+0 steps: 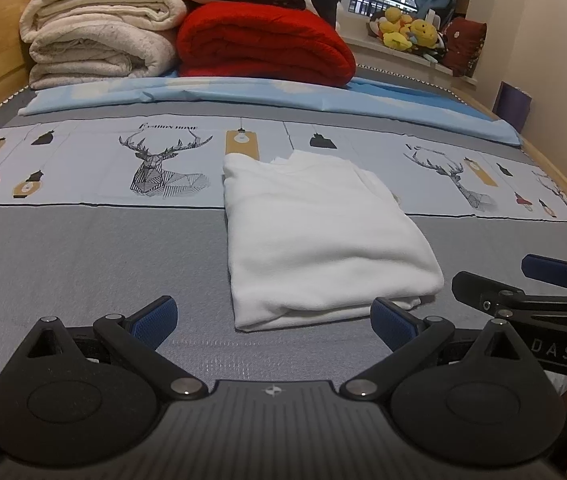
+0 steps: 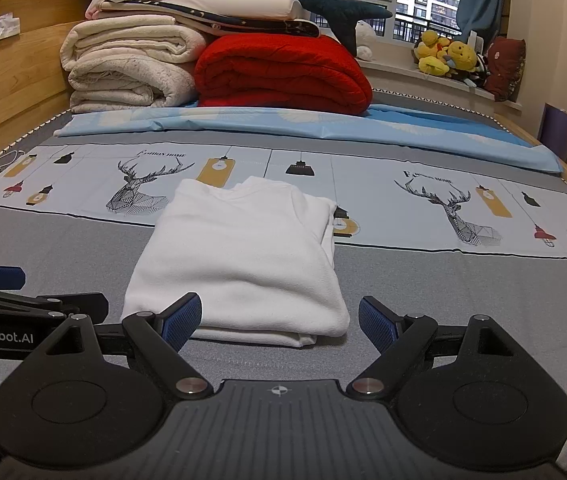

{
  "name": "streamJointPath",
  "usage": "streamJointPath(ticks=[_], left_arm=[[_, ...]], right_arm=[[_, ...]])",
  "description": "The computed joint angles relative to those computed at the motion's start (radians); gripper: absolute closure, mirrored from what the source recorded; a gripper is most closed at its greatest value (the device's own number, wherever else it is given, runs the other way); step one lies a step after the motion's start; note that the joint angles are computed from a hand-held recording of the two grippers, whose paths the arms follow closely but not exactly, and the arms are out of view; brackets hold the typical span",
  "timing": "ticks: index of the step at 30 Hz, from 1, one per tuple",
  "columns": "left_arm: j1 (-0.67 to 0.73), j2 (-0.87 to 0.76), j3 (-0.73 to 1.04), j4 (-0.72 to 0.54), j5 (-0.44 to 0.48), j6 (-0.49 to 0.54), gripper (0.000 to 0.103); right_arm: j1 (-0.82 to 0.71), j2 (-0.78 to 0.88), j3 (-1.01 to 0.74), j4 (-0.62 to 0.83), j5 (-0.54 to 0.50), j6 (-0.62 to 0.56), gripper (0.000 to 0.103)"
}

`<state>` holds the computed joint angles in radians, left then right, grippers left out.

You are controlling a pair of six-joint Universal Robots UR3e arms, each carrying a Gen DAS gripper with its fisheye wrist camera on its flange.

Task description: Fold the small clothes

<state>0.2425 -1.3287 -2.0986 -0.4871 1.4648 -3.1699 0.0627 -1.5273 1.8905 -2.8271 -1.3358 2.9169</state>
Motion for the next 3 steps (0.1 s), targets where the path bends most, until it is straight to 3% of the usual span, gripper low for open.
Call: streamJointPath(ticks=[3], left_arm=[[-0.003,-0.003,0.003,0.000,0.004,-0.004,0.000]], right_arm=[[0.001,0.000,0.000,0.000,-0.001,0.000,0.017]])
